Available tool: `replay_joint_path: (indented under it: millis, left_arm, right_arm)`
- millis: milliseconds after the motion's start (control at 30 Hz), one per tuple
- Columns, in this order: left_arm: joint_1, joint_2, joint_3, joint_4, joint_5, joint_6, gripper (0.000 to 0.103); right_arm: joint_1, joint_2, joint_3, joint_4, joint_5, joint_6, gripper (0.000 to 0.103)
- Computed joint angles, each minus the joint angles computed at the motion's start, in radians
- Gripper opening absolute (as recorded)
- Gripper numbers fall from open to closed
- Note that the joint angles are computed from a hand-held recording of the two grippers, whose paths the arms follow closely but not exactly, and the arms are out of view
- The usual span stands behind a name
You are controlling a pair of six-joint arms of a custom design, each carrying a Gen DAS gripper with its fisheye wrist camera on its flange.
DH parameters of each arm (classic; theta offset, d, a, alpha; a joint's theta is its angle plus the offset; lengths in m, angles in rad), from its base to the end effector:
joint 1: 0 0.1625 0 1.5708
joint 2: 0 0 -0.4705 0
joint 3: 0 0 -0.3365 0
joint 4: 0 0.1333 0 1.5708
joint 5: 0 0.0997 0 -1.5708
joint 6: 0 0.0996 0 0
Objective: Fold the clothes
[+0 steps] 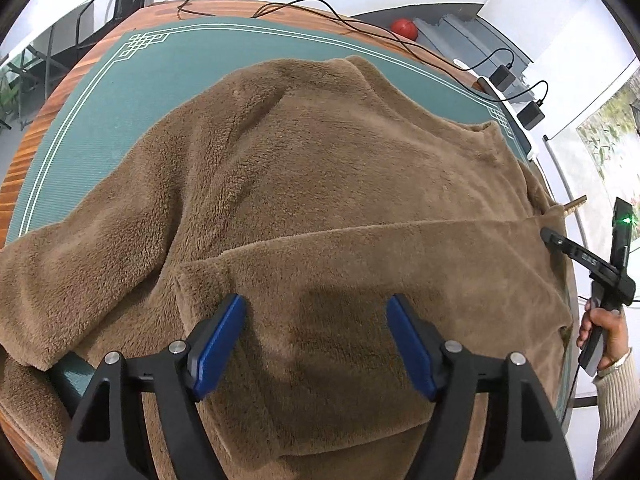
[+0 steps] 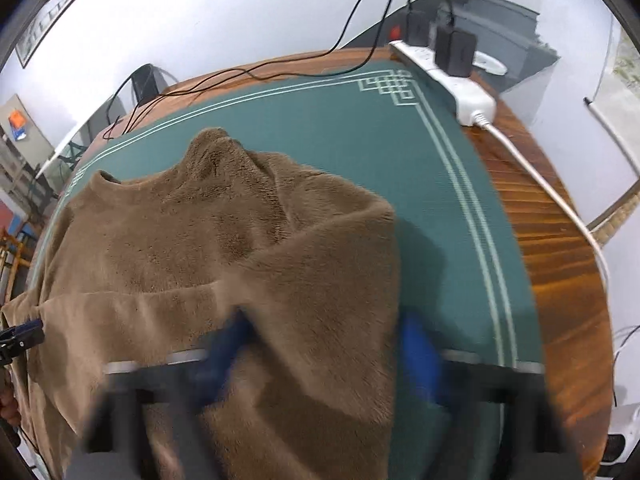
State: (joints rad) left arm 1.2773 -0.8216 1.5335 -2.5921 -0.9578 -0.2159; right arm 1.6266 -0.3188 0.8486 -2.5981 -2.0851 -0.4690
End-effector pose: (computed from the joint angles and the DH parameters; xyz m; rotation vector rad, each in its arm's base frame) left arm -0.0186 -0.7204 0.2400 -0.0270 2.5658 -0.5911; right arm 0.1325 -0.8601 0.1113 0.4873 -2.4583 0.4868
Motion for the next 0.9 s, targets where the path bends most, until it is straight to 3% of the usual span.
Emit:
replay_joint_path:
  millis: [67,200,300,367,500,567,600,633,700,900]
  left_arm:
    - [-0.002,0.002,0.004,-0.026,0.01,0.007,0.078]
    - [-0.008,0.014,-0.005,-0.072,0.022,0.035,0.078]
    - [-0.006,0.034,-0.036,-0.055,0.032,0.045,0.078]
    - [0.0,0.051,-0.057,-0.033,0.044,0.043,0.078]
    - [0.003,0.051,-0.055,-0.042,0.044,0.046,0.078]
    - [0.008,0.039,-0.049,-0.051,0.028,0.033,0.078]
    - [0.012,0.032,-0.044,-0.058,0.018,0.027,0.078]
    - [0.015,0.025,-0.04,-0.065,0.005,0.023,0.078]
    - [0.023,0.004,-0.022,-0.085,-0.026,0.014,0.078]
    - [0.025,-0.05,0.037,-0.128,0.022,0.014,0.079]
  right_arm:
    - [-0.001,0.007,-0.013,0.008,0.006,0.006,0.029]
    - [0.007,0.007,0.01,-0.128,-0.037,-0.031,0.026]
    - [0.005,0.025,-0.015,-0.224,-0.094,-0.031,0.015]
    - [0.002,0.042,-0.057,-0.215,-0.144,-0.021,0.016]
    - [0.015,0.013,0.024,-0.262,-0.1,-0.125,0.018]
    - [0.027,0.014,0.042,-0.275,-0.116,-0.168,0.041]
    - [0.027,0.008,0.059,-0.284,-0.103,-0.167,0.078]
    - [0.024,-0.001,0.076,-0.29,-0.079,-0.152,0.096]
    - [0.017,-0.02,0.107,-0.296,-0.031,-0.12,0.096]
    - [0.0,-0.051,0.144,-0.239,0.034,-0.049,0.096]
